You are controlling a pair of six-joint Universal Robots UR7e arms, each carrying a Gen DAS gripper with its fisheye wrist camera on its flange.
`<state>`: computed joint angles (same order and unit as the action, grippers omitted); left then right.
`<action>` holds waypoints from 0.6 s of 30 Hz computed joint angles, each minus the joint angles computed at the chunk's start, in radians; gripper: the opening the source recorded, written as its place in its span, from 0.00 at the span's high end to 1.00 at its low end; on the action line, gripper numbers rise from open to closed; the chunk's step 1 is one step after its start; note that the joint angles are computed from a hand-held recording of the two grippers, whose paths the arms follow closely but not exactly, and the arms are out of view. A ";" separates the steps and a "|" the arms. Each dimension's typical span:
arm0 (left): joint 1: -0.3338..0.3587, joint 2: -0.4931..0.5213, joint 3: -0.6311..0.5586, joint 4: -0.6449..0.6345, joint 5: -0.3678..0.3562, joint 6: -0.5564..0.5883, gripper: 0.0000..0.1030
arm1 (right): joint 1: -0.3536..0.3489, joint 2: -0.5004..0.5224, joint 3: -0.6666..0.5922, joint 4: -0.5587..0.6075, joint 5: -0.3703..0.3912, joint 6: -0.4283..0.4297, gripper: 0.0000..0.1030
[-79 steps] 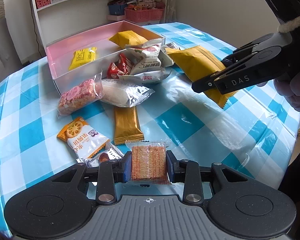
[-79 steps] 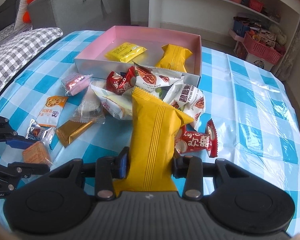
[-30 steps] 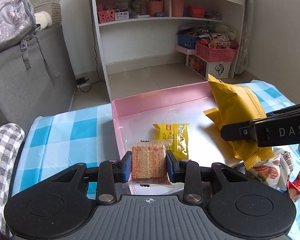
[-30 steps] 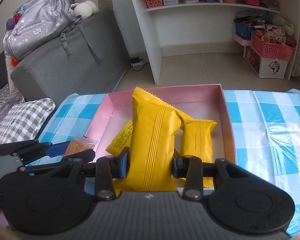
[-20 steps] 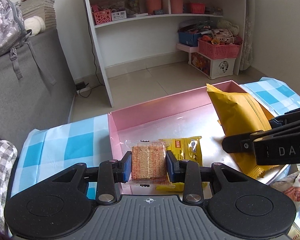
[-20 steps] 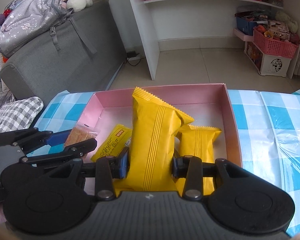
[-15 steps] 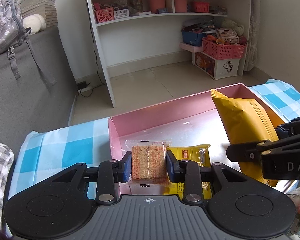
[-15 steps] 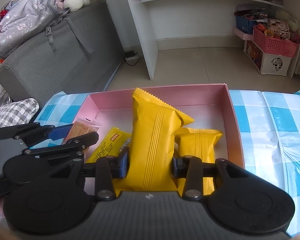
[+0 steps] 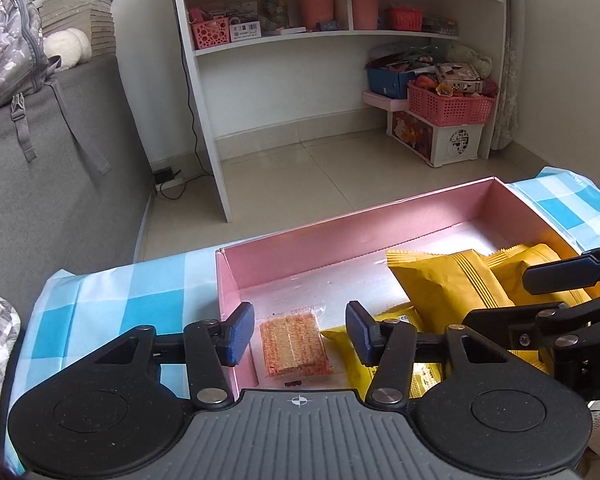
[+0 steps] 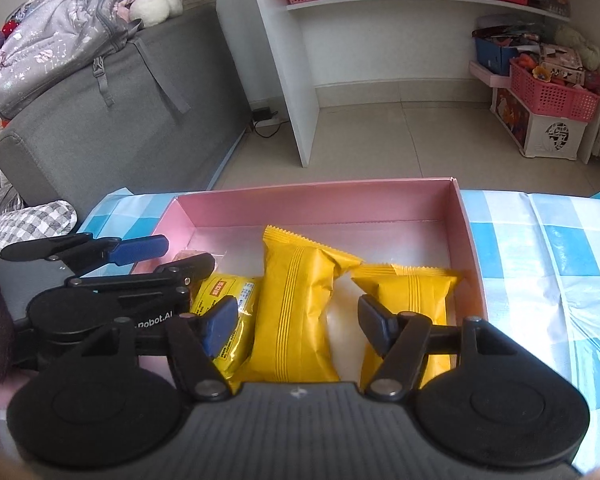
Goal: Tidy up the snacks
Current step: 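Withdraw both tools from the box over the remaining snacks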
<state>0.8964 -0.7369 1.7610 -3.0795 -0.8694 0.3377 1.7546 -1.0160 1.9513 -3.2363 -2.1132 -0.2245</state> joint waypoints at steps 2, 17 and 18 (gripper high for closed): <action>-0.003 -0.008 0.009 0.004 0.001 -0.007 0.46 | 0.007 -0.004 0.003 -0.001 -0.006 -0.004 0.33; -0.060 -0.145 0.152 0.062 0.022 -0.089 0.26 | 0.073 -0.069 0.073 -0.020 -0.104 -0.018 0.20; -0.067 -0.157 0.165 0.075 0.033 -0.100 0.25 | 0.077 -0.075 0.080 -0.023 -0.108 -0.016 0.18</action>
